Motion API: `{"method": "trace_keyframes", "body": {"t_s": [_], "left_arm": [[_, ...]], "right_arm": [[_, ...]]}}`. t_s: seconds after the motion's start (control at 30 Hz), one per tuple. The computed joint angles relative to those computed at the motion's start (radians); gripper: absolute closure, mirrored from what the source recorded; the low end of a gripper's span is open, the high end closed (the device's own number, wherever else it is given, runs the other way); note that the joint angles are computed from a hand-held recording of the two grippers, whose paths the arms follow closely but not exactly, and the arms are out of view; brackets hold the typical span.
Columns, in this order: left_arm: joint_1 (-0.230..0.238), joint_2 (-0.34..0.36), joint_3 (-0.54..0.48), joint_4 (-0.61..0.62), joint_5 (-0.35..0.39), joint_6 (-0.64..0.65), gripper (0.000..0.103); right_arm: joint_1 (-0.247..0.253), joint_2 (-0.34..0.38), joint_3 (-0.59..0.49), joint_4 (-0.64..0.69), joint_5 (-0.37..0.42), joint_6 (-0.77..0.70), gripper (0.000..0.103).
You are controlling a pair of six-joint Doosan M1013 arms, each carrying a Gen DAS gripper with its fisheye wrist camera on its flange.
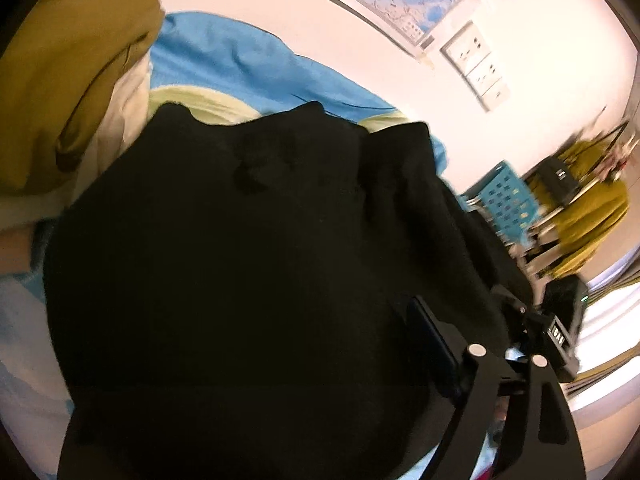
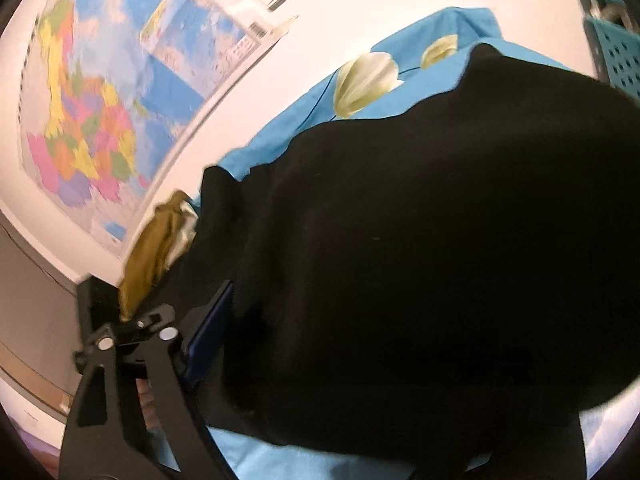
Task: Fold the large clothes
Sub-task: 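Grasp the black jacket bundle with both grippers from its sides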
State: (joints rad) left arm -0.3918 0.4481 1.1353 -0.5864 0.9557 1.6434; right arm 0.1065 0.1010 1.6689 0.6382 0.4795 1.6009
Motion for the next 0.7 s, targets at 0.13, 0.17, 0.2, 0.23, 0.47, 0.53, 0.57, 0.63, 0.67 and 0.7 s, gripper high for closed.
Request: {"method": "trace_keyframes", "body": {"t_s": [0.13,0.17,0.2,0.23,0.47,0.53,0.57,0.63,0.67,0.7], "left_arm": [[-0.007,-0.011,-0.010,0.074,-0.007,-0.043,0.062],[-0.010,-0.017,-0.009,0.084,-0.015,-0.030,0.065],[-0.014,-0.025,-0.007,0.100,-0.025,-0.013,0.065],[-0.017,-0.036,-0.003,0.103,-0.036,0.013,0.065],[0.007,0.026,-0.066,0.082,0.080,-0.040,0.032],[0.016,0.025,-0.050,0.044,0.050,-0.022,0.030],[0.017,0.024,-0.049,0.044,0.053,-0.019,0.030],[0.009,0.024,-0.052,0.076,0.046,-0.029,0.032],[0.004,0.023,-0.054,0.094,0.046,-0.032,0.041],[0.000,0.022,-0.055,0.108,0.045,-0.032,0.048]], "right_arm": [[-0.022,-0.008,0.003,0.190,0.021,-0.197,0.075],[-0.028,-0.017,0.009,0.266,0.016,-0.282,0.078],[-0.029,-0.024,0.012,0.306,0.008,-0.329,0.078],[-0.031,-0.029,0.014,0.327,0.003,-0.355,0.078],[-0.036,0.006,-0.014,0.212,0.063,-0.207,0.040],[-0.035,0.007,-0.007,0.225,0.040,-0.197,0.037],[-0.036,0.009,-0.005,0.229,0.035,-0.195,0.037],[-0.035,0.016,-0.006,0.227,0.032,-0.189,0.039],[-0.038,0.016,-0.006,0.235,0.036,-0.198,0.048],[-0.043,0.018,-0.008,0.273,0.050,-0.231,0.061]]}}
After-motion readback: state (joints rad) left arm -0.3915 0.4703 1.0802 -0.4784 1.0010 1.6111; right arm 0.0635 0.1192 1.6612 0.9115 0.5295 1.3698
